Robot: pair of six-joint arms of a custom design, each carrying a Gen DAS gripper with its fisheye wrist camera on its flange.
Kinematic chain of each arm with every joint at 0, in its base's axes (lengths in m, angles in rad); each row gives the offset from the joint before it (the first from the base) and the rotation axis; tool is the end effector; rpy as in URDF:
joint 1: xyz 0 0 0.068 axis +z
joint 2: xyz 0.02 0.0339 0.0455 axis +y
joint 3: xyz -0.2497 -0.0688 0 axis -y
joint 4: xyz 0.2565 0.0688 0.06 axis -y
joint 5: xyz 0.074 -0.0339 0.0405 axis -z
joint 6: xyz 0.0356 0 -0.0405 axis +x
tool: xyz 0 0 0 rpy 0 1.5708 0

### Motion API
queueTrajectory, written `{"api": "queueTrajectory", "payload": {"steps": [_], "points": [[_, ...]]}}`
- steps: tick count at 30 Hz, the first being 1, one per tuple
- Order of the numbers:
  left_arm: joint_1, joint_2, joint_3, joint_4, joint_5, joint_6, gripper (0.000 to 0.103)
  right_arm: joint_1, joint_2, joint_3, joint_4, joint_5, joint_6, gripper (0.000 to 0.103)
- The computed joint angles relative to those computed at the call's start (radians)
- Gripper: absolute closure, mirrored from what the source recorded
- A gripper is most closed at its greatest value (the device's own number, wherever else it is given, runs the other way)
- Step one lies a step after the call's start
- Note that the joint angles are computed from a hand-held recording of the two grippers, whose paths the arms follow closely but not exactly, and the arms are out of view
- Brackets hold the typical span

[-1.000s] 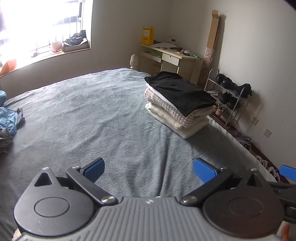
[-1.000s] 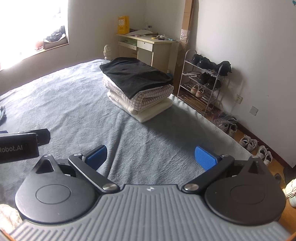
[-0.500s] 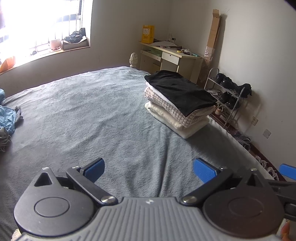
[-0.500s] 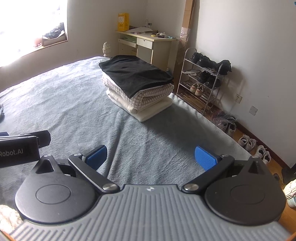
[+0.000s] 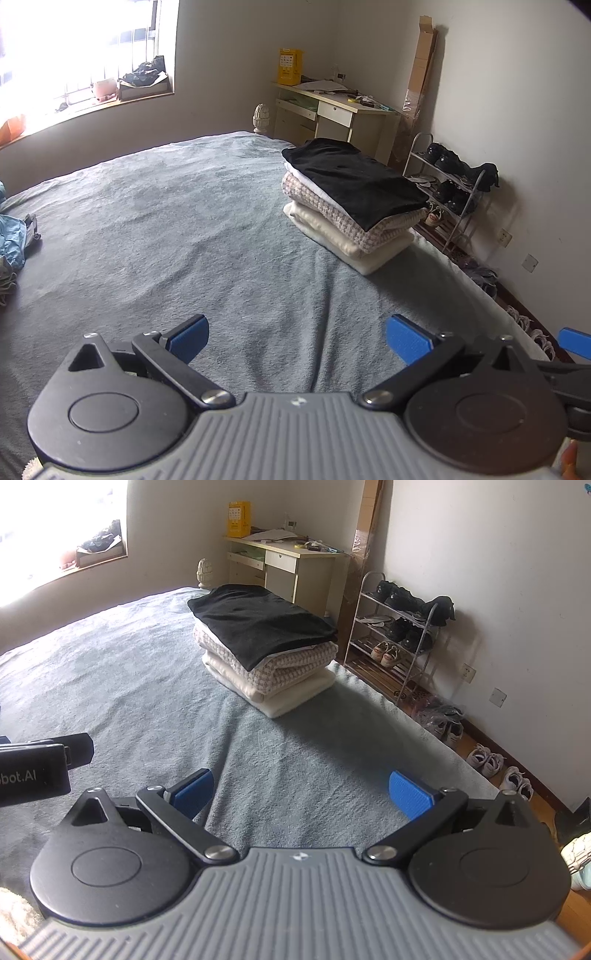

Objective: Fold clothes

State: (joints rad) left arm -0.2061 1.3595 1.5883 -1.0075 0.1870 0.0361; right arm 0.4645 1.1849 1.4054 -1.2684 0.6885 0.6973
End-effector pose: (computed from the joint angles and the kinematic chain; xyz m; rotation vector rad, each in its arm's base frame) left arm 0.2741 -0.0641 0.3977 0.3755 2.3224 -0.3031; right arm 0.2013 0.0756 0.3716 0.4904 2.2780 -0.3546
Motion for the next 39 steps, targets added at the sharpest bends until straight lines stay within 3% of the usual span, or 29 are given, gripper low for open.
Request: {"api": "queueTrajectory", "payload": {"steps": [39], "points": [[-0.017, 0.009, -0.004, 0.000, -0.019, -0.015, 0.000, -0.026, -0.011, -0.028, 0.011, -0.022, 0.000, 0.001]]}}
